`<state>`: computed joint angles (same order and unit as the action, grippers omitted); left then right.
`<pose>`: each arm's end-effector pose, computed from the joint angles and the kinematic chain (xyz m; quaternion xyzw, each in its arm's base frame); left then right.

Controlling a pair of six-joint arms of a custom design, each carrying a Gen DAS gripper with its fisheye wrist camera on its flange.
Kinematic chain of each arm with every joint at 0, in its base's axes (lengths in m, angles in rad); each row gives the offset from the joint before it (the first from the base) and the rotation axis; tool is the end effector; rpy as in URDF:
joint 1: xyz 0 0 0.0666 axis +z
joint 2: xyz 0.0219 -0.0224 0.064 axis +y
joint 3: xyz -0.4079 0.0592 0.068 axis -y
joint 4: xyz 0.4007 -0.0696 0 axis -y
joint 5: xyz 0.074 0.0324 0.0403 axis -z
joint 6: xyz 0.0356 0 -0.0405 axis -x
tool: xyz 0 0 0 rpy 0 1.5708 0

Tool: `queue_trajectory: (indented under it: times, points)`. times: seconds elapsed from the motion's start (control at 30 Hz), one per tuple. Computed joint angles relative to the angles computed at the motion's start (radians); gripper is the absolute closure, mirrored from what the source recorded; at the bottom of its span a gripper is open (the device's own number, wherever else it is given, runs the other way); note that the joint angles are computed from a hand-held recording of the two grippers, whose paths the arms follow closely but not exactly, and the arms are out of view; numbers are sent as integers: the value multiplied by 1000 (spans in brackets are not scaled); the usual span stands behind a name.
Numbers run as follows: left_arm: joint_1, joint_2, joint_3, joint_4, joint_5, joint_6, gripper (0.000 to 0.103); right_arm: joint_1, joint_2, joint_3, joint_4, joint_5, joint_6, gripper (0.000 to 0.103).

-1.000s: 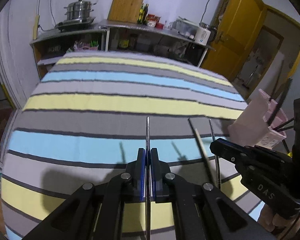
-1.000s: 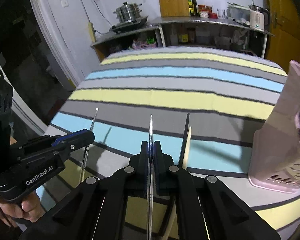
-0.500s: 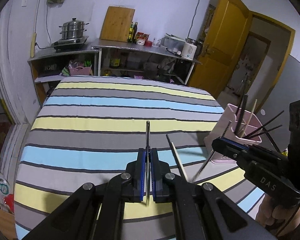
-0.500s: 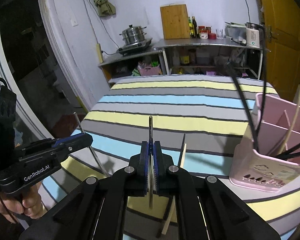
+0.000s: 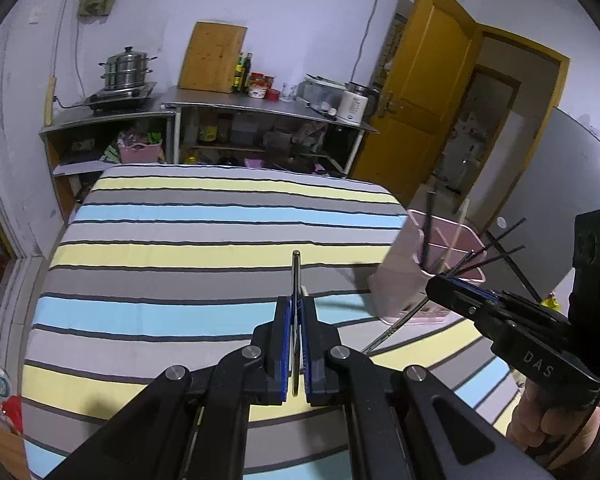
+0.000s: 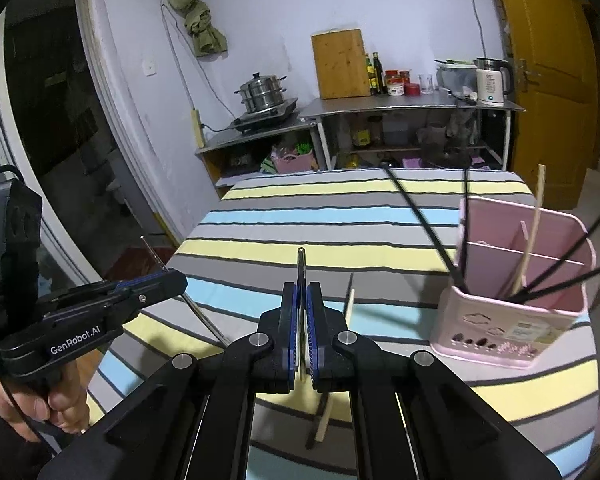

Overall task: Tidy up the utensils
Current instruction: 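Carry both silver chopsticks over the pink holder and open both tools to drop them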

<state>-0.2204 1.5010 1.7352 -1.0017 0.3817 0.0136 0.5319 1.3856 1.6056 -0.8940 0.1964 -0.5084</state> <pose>0.5122 -0.1287 0.5608 0.1670 0.8912 -0.2182 0.3608 0.4257 0.2420 0.5634 0.0320 0.8972 0.1378 0.4183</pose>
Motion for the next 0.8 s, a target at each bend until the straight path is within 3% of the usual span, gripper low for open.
queue_trajectory:
  times: [0.43,0.8]
  points:
    - [-103,25,43,-26,59,-10,99,-44,-111,-77,-37,77,-42,98]
    - [-187,138,272,-46,74,11,99,-126,-153,-35,-37,142,0,98]
